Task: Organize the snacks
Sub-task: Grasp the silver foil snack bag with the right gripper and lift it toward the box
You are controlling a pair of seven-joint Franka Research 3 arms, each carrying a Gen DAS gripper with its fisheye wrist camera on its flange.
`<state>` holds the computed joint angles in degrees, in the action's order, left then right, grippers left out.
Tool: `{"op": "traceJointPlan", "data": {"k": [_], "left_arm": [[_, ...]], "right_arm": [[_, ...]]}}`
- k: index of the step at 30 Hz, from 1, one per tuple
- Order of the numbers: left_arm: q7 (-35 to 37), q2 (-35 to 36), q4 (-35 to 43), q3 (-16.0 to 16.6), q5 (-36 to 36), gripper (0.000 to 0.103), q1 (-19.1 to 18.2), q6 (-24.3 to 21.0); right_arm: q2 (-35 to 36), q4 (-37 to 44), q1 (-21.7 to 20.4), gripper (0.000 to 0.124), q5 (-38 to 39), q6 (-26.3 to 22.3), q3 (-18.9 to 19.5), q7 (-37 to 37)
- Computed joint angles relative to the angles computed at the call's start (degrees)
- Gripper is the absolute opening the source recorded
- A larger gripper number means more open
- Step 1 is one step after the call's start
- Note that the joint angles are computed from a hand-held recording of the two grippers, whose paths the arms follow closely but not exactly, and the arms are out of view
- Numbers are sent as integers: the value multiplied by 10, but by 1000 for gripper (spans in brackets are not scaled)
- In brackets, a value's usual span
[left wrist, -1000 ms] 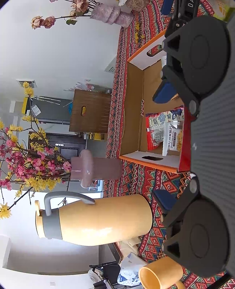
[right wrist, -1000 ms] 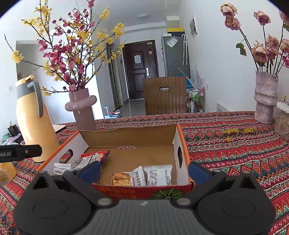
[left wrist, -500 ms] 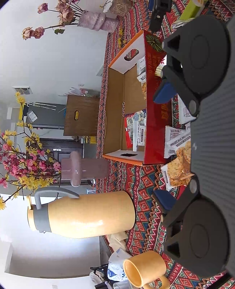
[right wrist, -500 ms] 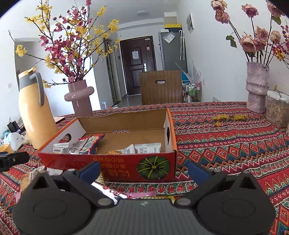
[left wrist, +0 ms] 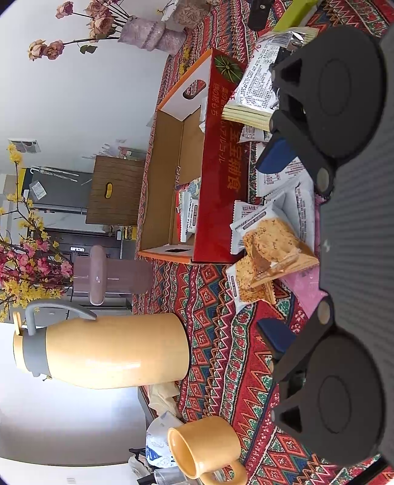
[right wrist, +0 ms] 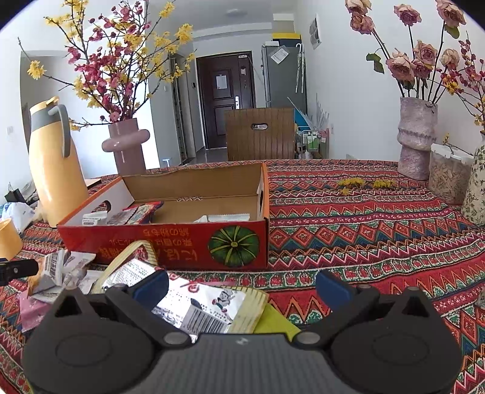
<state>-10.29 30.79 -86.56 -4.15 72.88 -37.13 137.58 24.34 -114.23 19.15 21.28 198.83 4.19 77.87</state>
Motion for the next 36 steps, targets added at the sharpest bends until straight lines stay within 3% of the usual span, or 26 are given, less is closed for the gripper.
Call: {"op": "traceJointPlan", "data": {"k": [9,16,19,27,30,32,36], "left_arm": [[9,-1,0,-2,-6,103,-1,-5],[8,-6,-5,-2,-1,103,-3,-5],[5,-9,-8,-3,1,103,-1,-4],[1,-12,-15,-5,2,103,5,2],[0,-11,-16,-6,0,103,7,6],[2,-10,-14,-6,-3,103,9,9],[5,-8,-13,-6,-8,103,8,8]], "right_arm": [[4,6,-9,103,-29,-21,14,-4],[26,51,67,103,-39,-72,-54,-67],[43,80,73,103,-50,-95,-59,-87],[89,147,-61,102,-64,-165,85,-144],[87,135,-93,92,-60,-152,126,-177],[84,129,-97,84,-63,-146,131,-194],[85,128,-149,66,-55,-167,190,-235]]}}
